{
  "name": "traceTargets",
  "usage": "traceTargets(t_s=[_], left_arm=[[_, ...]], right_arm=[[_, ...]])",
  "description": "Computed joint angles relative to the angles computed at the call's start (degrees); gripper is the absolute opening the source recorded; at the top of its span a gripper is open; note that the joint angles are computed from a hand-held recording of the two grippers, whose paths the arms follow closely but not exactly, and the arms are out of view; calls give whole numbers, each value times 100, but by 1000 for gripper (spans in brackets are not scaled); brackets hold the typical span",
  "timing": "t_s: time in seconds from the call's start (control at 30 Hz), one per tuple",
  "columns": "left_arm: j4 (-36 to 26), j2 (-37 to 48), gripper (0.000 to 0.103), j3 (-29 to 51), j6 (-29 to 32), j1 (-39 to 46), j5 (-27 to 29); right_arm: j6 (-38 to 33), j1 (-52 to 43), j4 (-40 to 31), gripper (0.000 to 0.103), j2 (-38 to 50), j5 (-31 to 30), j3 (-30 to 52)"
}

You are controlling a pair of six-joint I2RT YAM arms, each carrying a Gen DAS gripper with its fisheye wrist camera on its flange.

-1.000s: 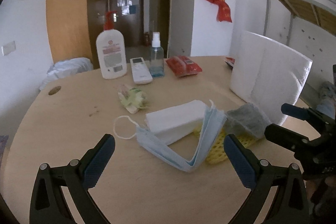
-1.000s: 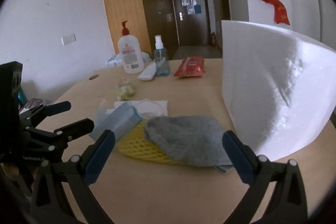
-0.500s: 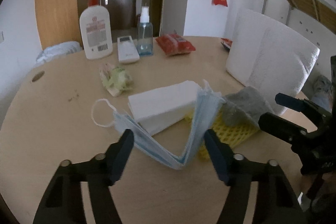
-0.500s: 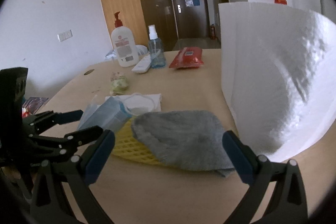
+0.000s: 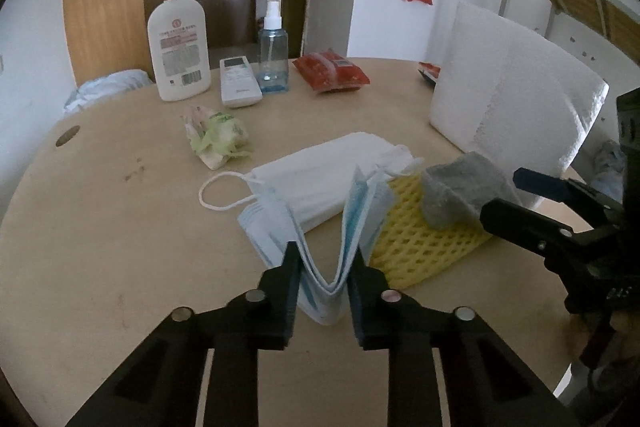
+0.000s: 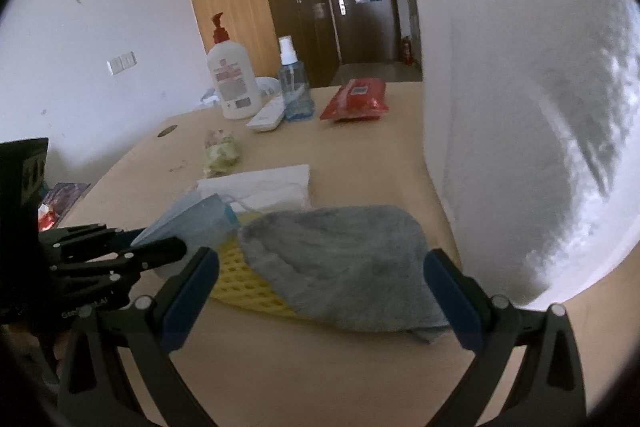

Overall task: Organize soft objects
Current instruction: 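Reach the left tool to the blue mask while the right tool reaches the grey plush, then close the left tool on the blue mask while the right tool grasps the grey plush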

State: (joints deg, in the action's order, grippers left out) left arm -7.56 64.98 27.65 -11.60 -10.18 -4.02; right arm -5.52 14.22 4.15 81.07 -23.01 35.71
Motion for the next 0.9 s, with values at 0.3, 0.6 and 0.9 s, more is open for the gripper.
traceTargets(t_s=[0.3,0.6,0.9], left_arm=[[83,-341,17,-172,34,116,105],[-70,-996,17,-365,143,412,314],[-232,-1481,17,-543,273,615,567]], right_arm=[[-57,169,-258,103,173,345,252],[59,266,-558,85,481,812,548],[98,295,-604,54,462,1024,530]])
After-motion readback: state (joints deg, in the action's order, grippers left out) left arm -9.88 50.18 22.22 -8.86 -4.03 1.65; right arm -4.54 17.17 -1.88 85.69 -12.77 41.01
